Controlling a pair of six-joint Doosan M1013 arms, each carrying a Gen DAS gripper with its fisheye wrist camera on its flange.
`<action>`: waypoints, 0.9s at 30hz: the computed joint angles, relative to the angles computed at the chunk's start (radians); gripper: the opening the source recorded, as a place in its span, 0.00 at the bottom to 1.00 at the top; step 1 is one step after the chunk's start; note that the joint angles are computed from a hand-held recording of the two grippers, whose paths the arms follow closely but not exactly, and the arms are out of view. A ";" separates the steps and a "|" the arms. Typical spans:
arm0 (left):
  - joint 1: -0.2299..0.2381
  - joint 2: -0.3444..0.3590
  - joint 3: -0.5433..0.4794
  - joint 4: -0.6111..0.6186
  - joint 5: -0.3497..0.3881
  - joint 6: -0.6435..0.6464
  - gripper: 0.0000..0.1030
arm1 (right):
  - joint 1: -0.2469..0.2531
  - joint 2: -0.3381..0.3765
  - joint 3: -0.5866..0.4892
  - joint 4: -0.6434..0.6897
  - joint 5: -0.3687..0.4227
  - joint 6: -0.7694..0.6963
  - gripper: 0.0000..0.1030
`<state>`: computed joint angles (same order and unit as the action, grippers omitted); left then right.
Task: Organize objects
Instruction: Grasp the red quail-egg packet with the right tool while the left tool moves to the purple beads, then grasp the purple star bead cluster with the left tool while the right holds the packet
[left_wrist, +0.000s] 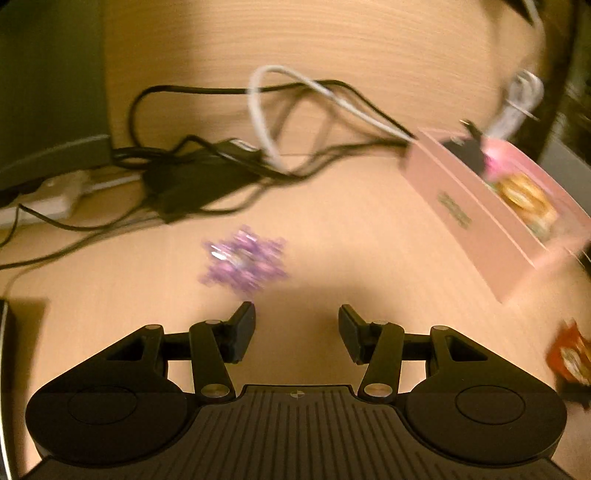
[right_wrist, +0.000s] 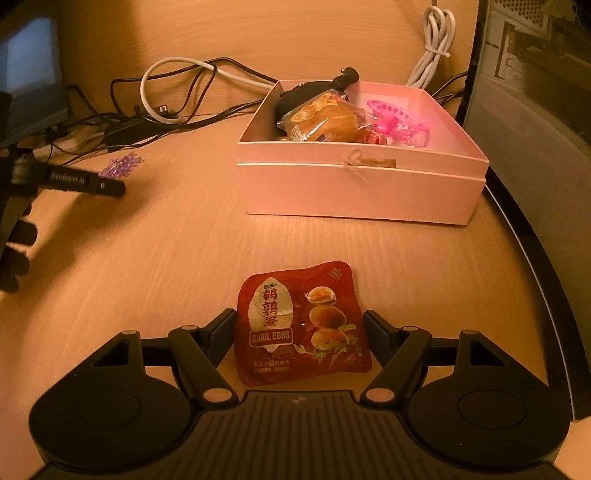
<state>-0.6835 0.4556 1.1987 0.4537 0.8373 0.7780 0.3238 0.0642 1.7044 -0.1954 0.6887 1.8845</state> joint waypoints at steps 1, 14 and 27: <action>-0.007 -0.001 0.004 0.003 -0.003 0.006 0.52 | -0.002 -0.002 0.004 0.002 -0.003 -0.004 0.72; -0.069 0.020 -0.044 0.100 0.147 -0.103 0.11 | -0.020 -0.031 0.035 0.032 -0.028 -0.064 0.72; -0.067 -0.077 0.101 0.059 0.028 -0.219 0.09 | -0.020 -0.033 0.031 0.081 -0.064 -0.139 0.73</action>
<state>-0.7507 0.3788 1.2998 0.5126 0.8656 0.5590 0.3038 0.0315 1.7358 -0.1146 0.6245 1.7455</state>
